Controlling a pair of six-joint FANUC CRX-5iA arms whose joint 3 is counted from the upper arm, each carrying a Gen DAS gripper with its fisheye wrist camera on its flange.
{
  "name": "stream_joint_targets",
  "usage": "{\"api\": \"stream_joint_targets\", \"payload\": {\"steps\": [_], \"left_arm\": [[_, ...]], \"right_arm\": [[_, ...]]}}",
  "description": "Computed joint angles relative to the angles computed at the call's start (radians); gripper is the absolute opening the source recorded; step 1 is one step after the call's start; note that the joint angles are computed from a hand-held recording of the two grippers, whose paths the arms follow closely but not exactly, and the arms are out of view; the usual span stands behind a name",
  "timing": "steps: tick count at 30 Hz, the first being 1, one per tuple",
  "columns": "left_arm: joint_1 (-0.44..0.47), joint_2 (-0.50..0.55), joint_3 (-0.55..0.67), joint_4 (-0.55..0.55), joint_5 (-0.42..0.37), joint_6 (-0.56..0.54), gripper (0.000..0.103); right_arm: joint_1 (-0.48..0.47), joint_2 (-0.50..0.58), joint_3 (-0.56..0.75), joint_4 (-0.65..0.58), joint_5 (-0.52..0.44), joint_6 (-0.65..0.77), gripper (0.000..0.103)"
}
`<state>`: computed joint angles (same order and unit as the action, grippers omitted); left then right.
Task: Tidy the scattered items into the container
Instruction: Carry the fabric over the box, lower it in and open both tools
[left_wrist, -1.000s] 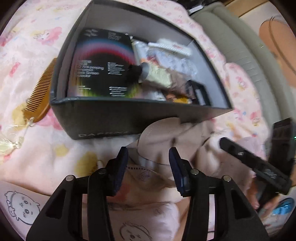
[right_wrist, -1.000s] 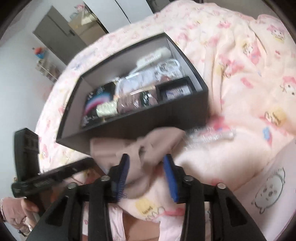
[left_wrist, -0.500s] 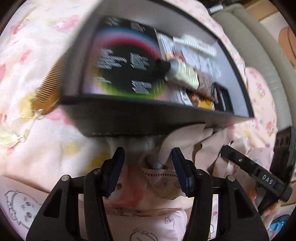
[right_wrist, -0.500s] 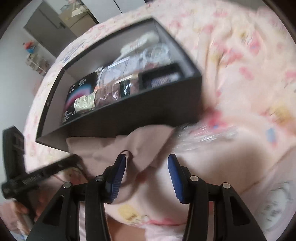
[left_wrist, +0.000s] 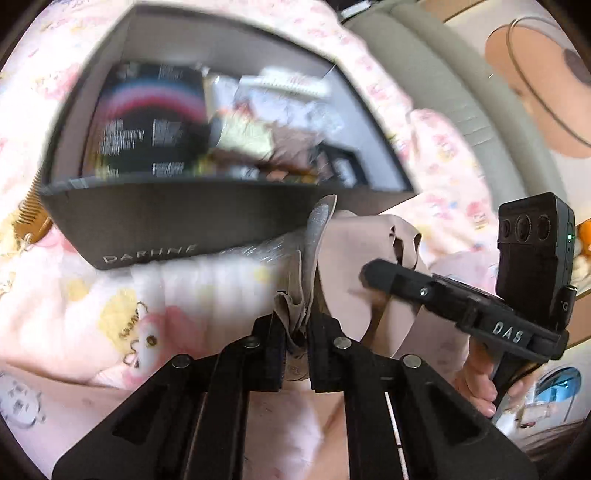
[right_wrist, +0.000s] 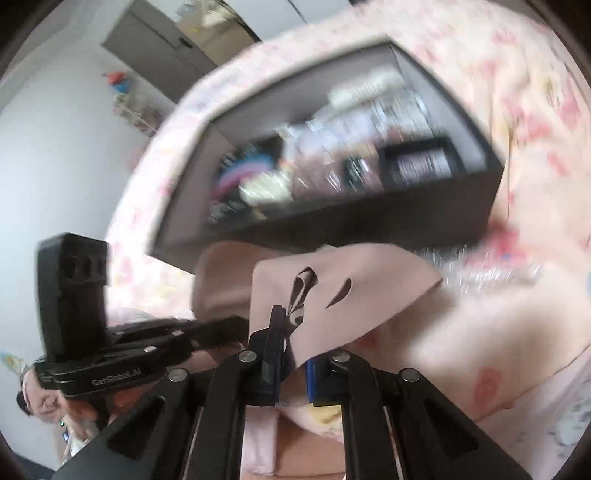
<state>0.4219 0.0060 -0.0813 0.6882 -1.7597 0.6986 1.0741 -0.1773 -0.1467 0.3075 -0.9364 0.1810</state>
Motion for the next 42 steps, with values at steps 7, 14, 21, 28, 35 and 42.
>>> {"api": "stream_joint_targets", "payload": {"steps": [7, 14, 21, 28, 35, 42], "left_arm": [[-0.060, 0.073, 0.223, 0.076, 0.146, 0.117, 0.007], [-0.189, 0.276, 0.505, -0.122, 0.261, 0.320, 0.013], [-0.203, 0.327, 0.582, -0.236, 0.265, 0.381, 0.022], [-0.235, 0.361, 0.544, -0.182, 0.137, 0.309, 0.022], [-0.295, 0.425, 0.637, -0.329, 0.193, 0.386, 0.022], [-0.248, 0.401, 0.587, -0.204, 0.228, 0.377, 0.024]], "right_arm": [[-0.162, 0.164, 0.270, -0.032, -0.009, 0.296, 0.007], [-0.342, 0.420, 0.640, -0.234, -0.210, 0.572, 0.008], [-0.427, 0.498, 0.657, -0.315, -0.271, 0.576, 0.018], [-0.423, 0.431, 0.592, -0.339, -0.219, 0.643, 0.018], [-0.435, 0.549, 0.720, -0.420, -0.329, 0.686, 0.018], [-0.433, 0.497, 0.631, -0.346, -0.197, 0.568, 0.018]]}}
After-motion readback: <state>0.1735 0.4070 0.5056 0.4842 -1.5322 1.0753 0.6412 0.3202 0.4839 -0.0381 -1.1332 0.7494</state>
